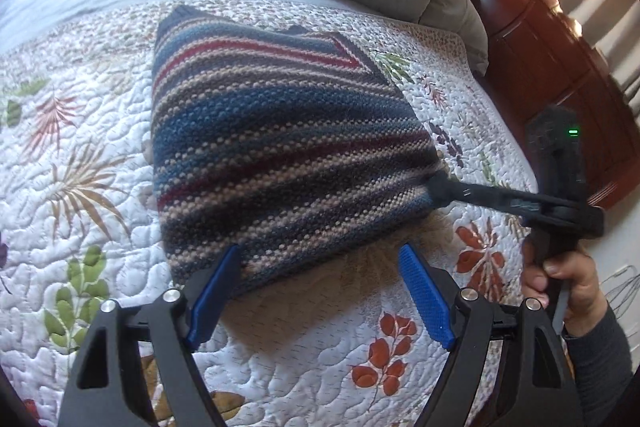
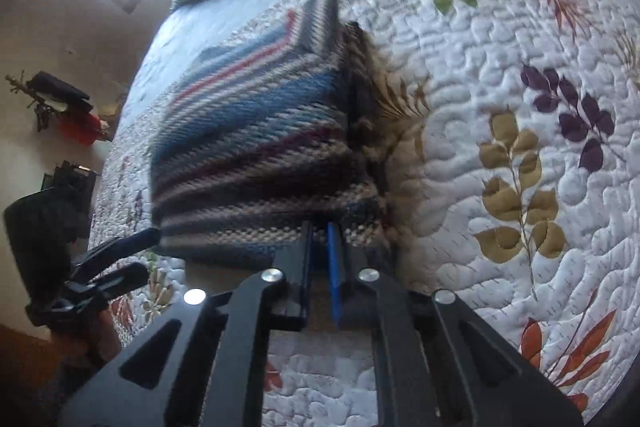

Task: Fold small clothes
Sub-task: 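Open the right tool and release the striped bundle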

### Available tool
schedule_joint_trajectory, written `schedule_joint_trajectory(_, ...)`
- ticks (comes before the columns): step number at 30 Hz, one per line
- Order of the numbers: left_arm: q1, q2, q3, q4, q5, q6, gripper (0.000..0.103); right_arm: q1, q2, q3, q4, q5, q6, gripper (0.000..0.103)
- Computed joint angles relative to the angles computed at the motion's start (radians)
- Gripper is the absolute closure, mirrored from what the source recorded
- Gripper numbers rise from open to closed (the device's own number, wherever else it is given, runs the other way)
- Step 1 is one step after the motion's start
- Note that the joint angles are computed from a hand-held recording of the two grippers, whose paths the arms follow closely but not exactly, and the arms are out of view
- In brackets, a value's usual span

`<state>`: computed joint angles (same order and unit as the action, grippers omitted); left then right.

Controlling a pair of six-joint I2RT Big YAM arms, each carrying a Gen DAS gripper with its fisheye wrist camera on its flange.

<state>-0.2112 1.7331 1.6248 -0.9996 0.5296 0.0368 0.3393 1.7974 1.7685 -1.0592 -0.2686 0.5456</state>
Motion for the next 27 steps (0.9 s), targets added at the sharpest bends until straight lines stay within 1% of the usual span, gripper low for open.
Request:
schedule_joint_trajectory(2, -0.006, -0.016, -0.012, 0.013, -0.043, 0.016, 0.021, -0.015, -0.005, -0.019, 0.016, -0.017, 0.015, 0.103)
schedule_joint_trajectory(3, -0.011, -0.033, -0.025, 0.035, -0.084, 0.035, 0.021, -0.019, -0.009, -0.016, 0.009, -0.026, 0.016, 0.103)
schedule_joint_trajectory(4, -0.011, -0.044, -0.037, 0.052, -0.103, 0.054, 0.021, -0.021, -0.013, -0.008, -0.003, -0.023, 0.012, 0.103)
schedule_joint_trajectory(6, -0.011, -0.054, -0.041, 0.066, -0.132, 0.082, 0.021, -0.028, -0.027, 0.007, -0.011, -0.045, 0.018, 0.098)
schedule_joint_trajectory(7, -0.010, -0.053, -0.037, 0.069, -0.136, 0.088, 0.021, -0.034, -0.035, 0.012, -0.012, -0.050, 0.018, 0.090)
schedule_joint_trajectory(8, -0.006, -0.050, -0.030, 0.070, -0.133, 0.095, 0.021, -0.039, -0.036, 0.026, -0.014, -0.046, 0.015, 0.066)
schedule_joint_trajectory(9, -0.003, -0.045, -0.021, 0.067, -0.132, 0.100, 0.021, -0.041, -0.032, 0.052, -0.016, -0.037, 0.013, 0.050)
schedule_joint_trajectory(10, -0.001, -0.039, -0.010, 0.063, -0.136, 0.103, 0.021, -0.046, -0.022, 0.079, -0.019, -0.032, 0.009, 0.027)
schedule_joint_trajectory(11, 0.001, -0.033, -0.001, 0.064, -0.137, 0.104, 0.021, -0.053, -0.010, 0.101, -0.021, -0.037, 0.003, 0.021)
schedule_joint_trajectory(12, 0.003, -0.027, 0.006, 0.066, -0.140, 0.107, 0.021, -0.062, 0.014, 0.139, -0.024, -0.052, 0.007, 0.021)
schedule_joint_trajectory(14, 0.006, -0.013, 0.026, 0.061, -0.148, 0.107, 0.021, -0.089, 0.059, 0.186, -0.012, -0.112, 0.041, 0.009)
schedule_joint_trajectory(15, 0.008, -0.007, 0.035, 0.058, -0.150, 0.108, 0.021, -0.102, 0.084, 0.208, -0.010, -0.147, 0.057, 0.009)
schedule_joint_trajectory(18, 0.023, 0.022, 0.084, 0.035, -0.147, 0.116, 0.021, -0.139, 0.196, 0.329, -0.078, -0.248, 0.082, 0.009)
schedule_joint_trajectory(20, 0.044, 0.045, 0.128, 0.022, -0.133, 0.103, 0.020, -0.148, 0.248, 0.389, -0.109, -0.259, 0.086, 0.009)
schedule_joint_trajectory(21, 0.066, 0.066, 0.165, 0.012, -0.107, 0.077, 0.017, -0.153, 0.277, 0.423, -0.132, -0.268, 0.083, 0.009)
schedule_joint_trajectory(22, 0.084, 0.087, 0.197, -0.001, -0.074, 0.054, 0.014, -0.155, 0.314, 0.471, -0.176, -0.283, 0.073, 0.009)
schedule_joint_trajectory(23, 0.105, 0.121, 0.245, -0.029, -0.026, 0.028, 0.013, -0.157, 0.345, 0.511, -0.209, -0.302, 0.065, 0.009)
schedule_joint_trajectory(25, 0.145, 0.231, 0.388, -0.146, 0.092, -0.017, 0.013, -0.157, 0.393, 0.572, -0.244, -0.328, 0.049, 0.009)
schedule_joint_trajectory(27, 0.175, 0.374, 0.562, -0.315, 0.237, -0.023, 0.012, -0.153, 0.433, 0.626, -0.269, -0.341, 0.032, 0.009)
